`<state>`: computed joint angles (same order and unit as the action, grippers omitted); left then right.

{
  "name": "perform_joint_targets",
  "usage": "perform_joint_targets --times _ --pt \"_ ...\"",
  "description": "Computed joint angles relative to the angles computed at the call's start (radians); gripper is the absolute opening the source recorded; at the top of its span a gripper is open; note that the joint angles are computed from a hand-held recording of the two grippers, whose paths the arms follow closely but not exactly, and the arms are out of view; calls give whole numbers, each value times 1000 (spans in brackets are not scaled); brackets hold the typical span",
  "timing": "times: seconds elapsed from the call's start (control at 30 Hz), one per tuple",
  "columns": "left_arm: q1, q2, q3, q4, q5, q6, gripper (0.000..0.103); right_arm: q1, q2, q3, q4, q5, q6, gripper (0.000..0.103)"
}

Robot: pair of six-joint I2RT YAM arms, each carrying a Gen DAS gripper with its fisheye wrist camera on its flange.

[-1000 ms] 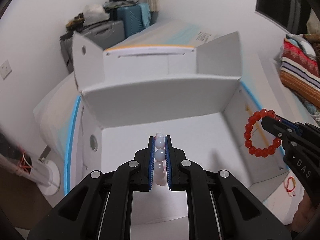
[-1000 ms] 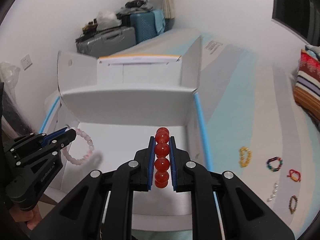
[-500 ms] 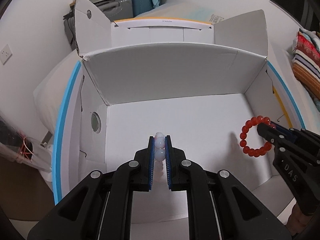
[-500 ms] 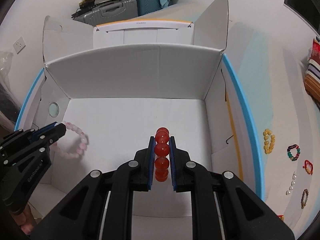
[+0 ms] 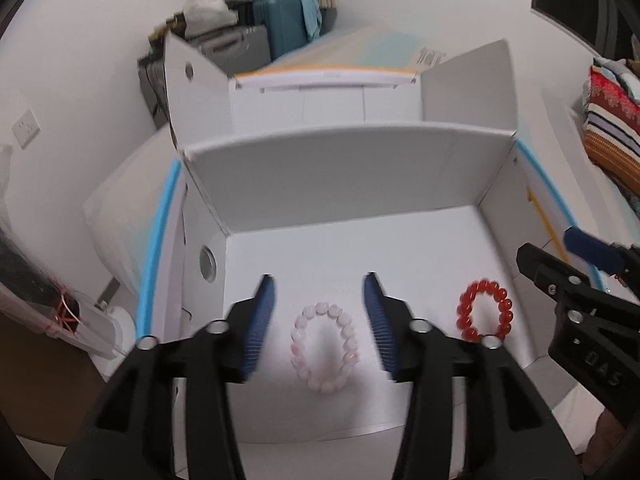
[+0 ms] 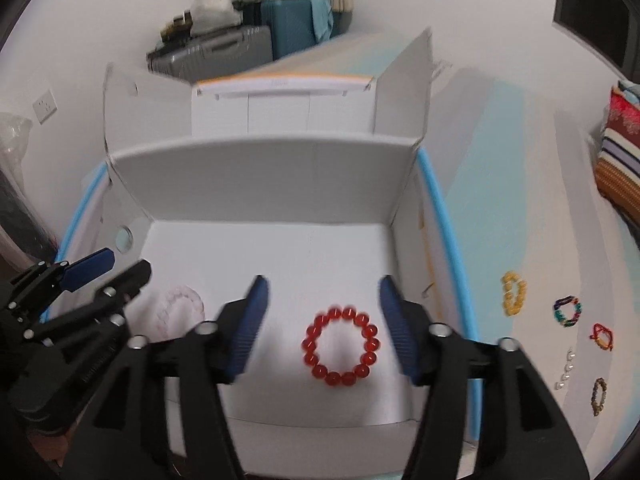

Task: Organize jewelry
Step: 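Move both tools back over the remaining bracelets on the bed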

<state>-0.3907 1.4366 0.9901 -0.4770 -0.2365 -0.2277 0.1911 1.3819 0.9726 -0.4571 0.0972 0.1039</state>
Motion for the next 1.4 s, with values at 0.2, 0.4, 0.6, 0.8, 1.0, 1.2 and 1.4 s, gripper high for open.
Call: perform_joint_targets --times 0.2,0.4,0.6,0.8,1.0,1.2,1.4 --pt "-89 -62 22 -15 -43 -22 84 -87 -153 -25 -33 -12 -40 87" --pt "-228 -71 69 -28 -98 -67 97 -255 -273 -46 -75 -75 -112 95" --pt "-380 -17 134 -38 -157 -118 97 -492 -353 -73 -112 -193 -218 95" --pt "-521 85 208 -15 -175 -148 97 -816 -346 -79 -127 -358 -372 95" --pt "-653 246 307 19 -164 -159 97 -1108 -227 -67 -91 -479 -522 95" --pt "-733 411 406 50 -123 -163 97 -1283 -56 -43 -24 -521 -619 95" --pt "-770 573 488 95 -75 -159 97 -1364 117 -24 60 -504 -664 95"
